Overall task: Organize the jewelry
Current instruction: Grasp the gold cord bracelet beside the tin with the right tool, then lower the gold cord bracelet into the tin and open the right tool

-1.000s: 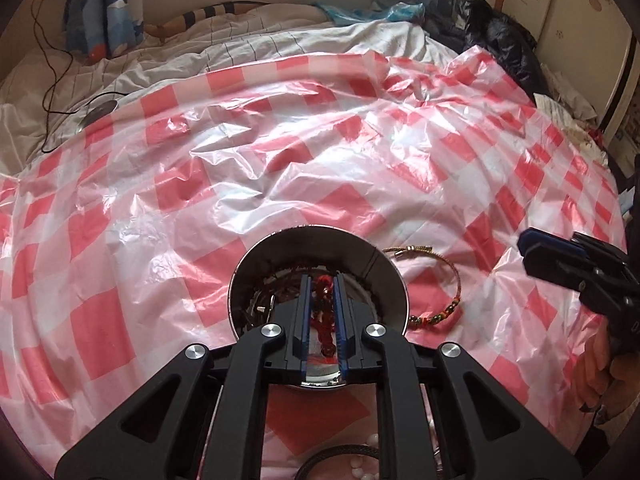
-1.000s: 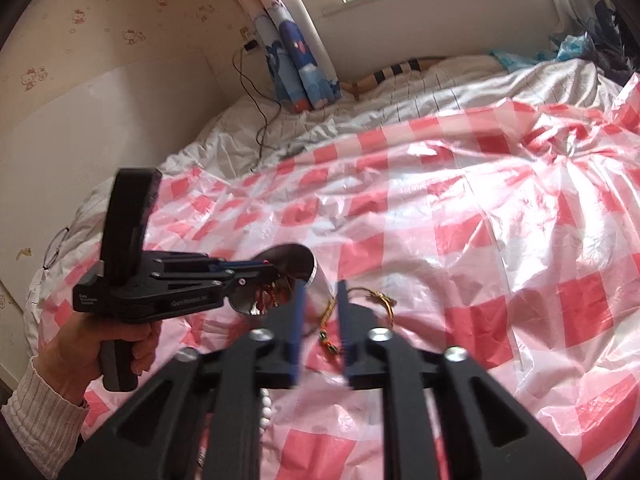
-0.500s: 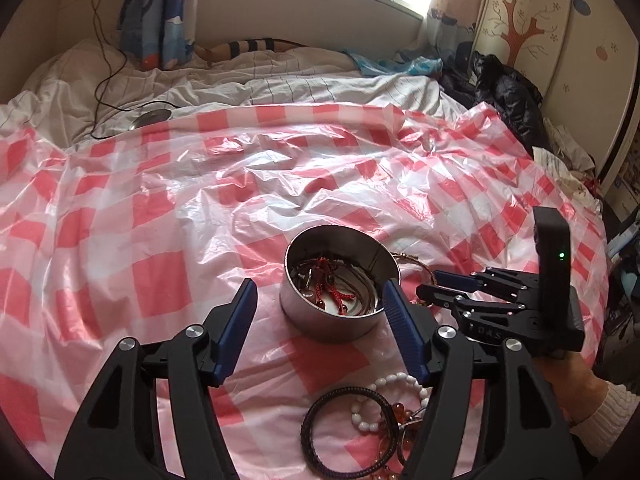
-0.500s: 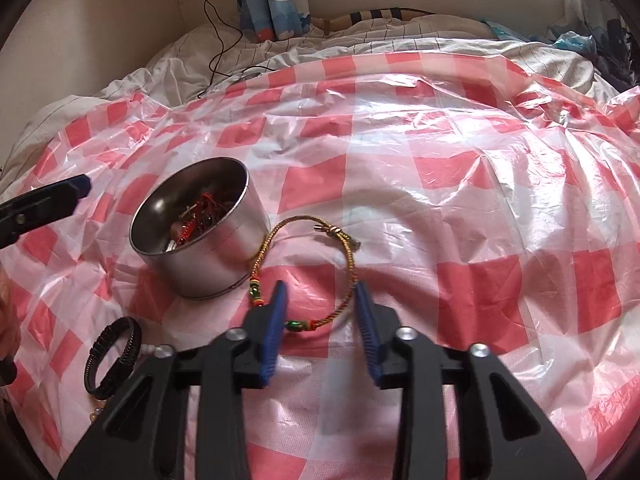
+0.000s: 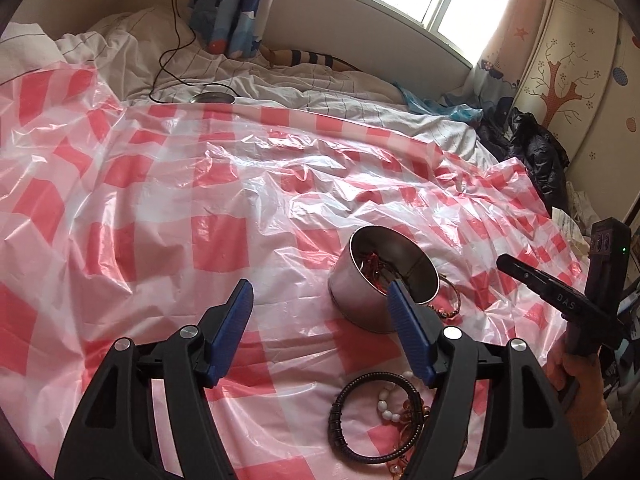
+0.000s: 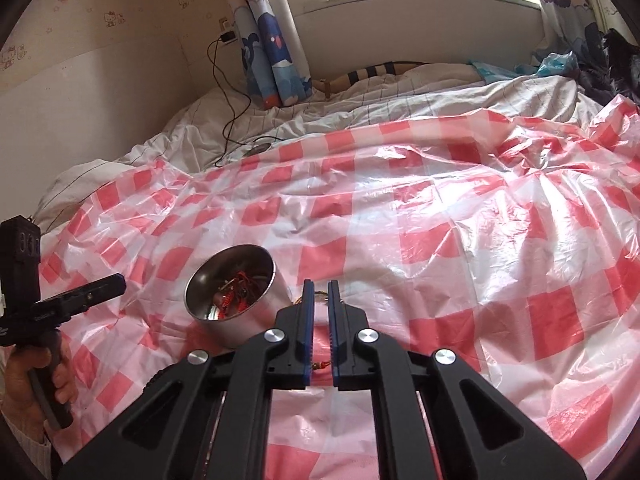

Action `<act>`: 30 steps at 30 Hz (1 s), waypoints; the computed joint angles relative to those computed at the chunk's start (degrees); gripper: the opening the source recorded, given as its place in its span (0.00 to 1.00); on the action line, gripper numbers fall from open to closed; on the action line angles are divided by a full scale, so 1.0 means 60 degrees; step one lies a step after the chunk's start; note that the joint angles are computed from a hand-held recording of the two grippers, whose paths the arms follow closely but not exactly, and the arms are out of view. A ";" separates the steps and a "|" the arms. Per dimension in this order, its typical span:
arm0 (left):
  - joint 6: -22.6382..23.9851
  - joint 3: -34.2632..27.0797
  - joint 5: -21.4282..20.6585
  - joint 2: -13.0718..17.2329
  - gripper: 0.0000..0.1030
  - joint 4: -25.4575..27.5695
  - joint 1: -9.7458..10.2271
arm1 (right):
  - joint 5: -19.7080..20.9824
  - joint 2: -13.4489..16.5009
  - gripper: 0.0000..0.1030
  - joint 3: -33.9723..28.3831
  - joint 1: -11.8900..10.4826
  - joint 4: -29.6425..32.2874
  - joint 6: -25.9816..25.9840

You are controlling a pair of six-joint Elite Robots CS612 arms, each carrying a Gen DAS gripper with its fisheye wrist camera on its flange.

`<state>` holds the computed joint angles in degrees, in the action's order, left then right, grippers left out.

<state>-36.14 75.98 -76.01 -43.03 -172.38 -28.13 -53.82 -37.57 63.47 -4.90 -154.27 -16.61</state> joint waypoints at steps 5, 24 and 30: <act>0.0088 -0.0031 -0.0034 0.0010 0.64 -0.0079 -0.0002 | -0.0881 0.0183 0.62 -0.0239 0.0174 0.0652 -0.0210; 0.0141 -0.0093 -0.0088 0.0040 0.64 -0.0134 -0.0003 | -0.1155 0.0119 0.04 -0.0112 0.0162 0.0328 -0.0361; 0.0100 -0.0050 -0.0063 0.0011 0.65 -0.0193 0.0008 | -0.0111 -0.0108 0.04 -0.0230 0.0132 0.0324 -0.0158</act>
<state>-35.54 75.67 -76.39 -42.96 -173.54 -28.08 -54.49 -38.22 62.09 -4.11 -152.33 -17.55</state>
